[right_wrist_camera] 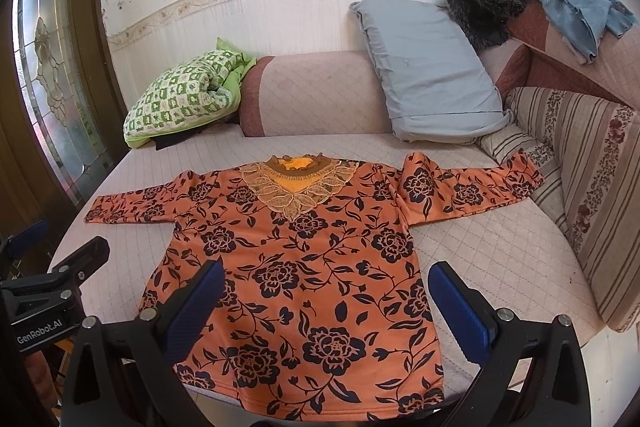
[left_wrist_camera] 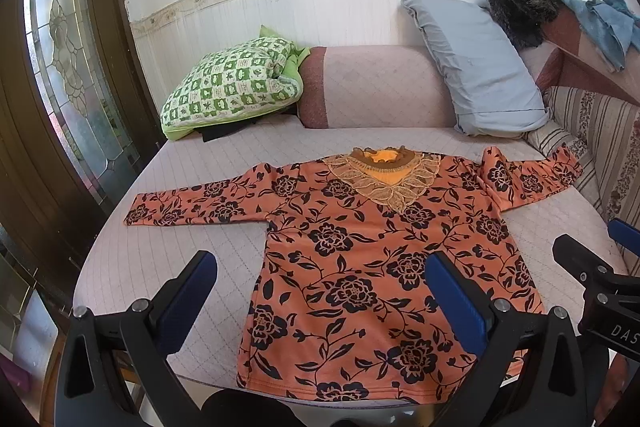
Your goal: Fold small clothes
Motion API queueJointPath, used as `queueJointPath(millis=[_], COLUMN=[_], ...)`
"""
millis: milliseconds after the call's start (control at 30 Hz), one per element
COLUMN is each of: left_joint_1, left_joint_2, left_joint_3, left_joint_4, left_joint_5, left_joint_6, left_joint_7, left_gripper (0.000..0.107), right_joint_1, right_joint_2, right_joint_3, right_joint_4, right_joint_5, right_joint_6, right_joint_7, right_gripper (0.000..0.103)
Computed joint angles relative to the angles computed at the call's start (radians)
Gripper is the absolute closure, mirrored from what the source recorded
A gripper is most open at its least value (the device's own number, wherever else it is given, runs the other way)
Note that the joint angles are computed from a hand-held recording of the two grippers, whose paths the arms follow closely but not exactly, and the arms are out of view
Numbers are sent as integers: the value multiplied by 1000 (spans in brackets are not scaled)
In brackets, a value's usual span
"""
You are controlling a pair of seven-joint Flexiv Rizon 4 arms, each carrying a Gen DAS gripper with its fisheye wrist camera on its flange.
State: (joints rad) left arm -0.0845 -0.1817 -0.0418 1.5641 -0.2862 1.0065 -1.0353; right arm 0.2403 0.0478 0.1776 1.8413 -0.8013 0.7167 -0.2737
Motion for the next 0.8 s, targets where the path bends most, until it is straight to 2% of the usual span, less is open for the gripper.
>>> queueJointPath(millis=[400, 533, 633, 733, 800], left_joint_1=[1, 16, 12, -1, 1], left_joint_2=[-23, -28, -27, -21, -11], left_joint_3=[0, -11, 1, 19, 14], left_joint_4=[-25, -23, -6, 15, 42], left_joint_5=[21, -39, -34, 26, 28], left_joint_6=[-31, -88, -115, -134, -157], left_joint_7=[-17, 10, -35, -107, -91], left_gripper=[4, 4, 4, 4, 4], right_joint_1=[-3, -8, -21, -46, -68], right_joint_2=[-12, -11, 2, 26, 43], right_joint_3=[-9, -12, -16, -21, -25], right_joint_4=[-2, 5, 25, 61, 88], right_joint_5=[17, 27, 40, 48, 46], right_joint_6=[7, 13, 15, 6, 0], right_joint_7=[-12, -21, -12, 19, 40], right_gripper=[0, 0, 0, 0, 0])
